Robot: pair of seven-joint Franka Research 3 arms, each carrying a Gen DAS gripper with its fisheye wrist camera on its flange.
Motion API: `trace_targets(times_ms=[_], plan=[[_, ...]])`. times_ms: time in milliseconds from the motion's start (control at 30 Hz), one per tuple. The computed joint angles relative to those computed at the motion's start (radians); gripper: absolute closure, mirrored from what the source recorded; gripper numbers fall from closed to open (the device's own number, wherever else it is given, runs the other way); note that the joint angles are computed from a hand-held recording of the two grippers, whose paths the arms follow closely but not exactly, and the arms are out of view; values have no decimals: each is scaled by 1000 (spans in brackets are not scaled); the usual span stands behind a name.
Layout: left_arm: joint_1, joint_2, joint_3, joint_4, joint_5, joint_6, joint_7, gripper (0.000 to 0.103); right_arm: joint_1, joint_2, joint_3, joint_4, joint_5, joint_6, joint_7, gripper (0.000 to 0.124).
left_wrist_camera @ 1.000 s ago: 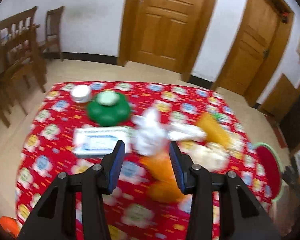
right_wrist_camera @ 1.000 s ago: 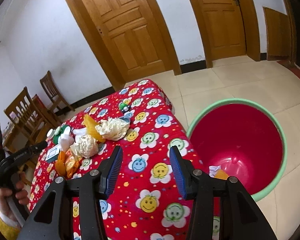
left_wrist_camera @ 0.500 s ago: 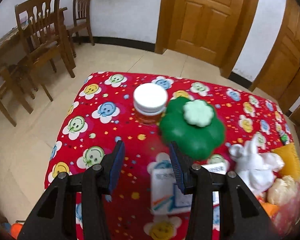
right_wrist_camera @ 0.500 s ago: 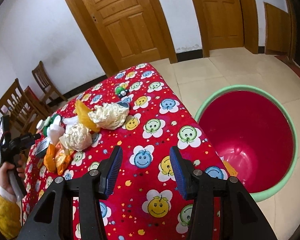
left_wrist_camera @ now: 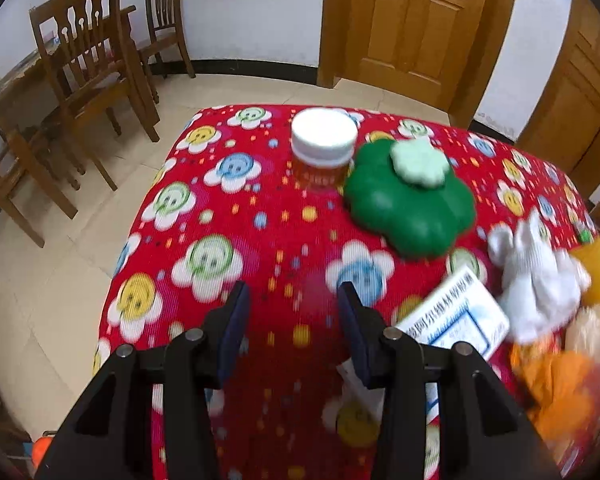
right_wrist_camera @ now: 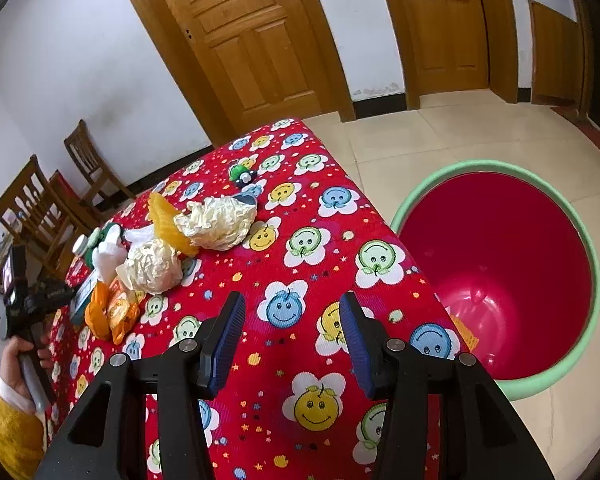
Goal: Collect trash
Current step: 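Move the left tool to the white medicine box, then close the left tool on the white medicine box and lift it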
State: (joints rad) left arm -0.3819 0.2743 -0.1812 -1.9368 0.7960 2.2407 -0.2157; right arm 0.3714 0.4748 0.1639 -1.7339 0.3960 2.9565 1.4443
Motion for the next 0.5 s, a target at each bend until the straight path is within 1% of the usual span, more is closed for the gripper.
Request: trace_targets(times_ms=[133, 233, 367, 433, 500], plan=[[-18, -16, -15, -14, -6, -9, -10, 57, -22, -11, 24, -17, 27, 7, -28, 74], [-24, -40, -22, -41, 6, 30, -38, 57, -33, -20, 36, -29, 47, 13, -49, 74], [-38, -60, -31, -46, 47, 46, -62, 57, -40, -25, 42, -34, 68, 14, -66, 74], [-38, -60, -35, -39, 62, 68, -52, 55, -42, -25, 46, -35, 76, 11, -76, 74], [-32, -56, -35, -35, 63, 113, -38, 52, -44, -27, 50, -39, 85, 12, -85, 74]])
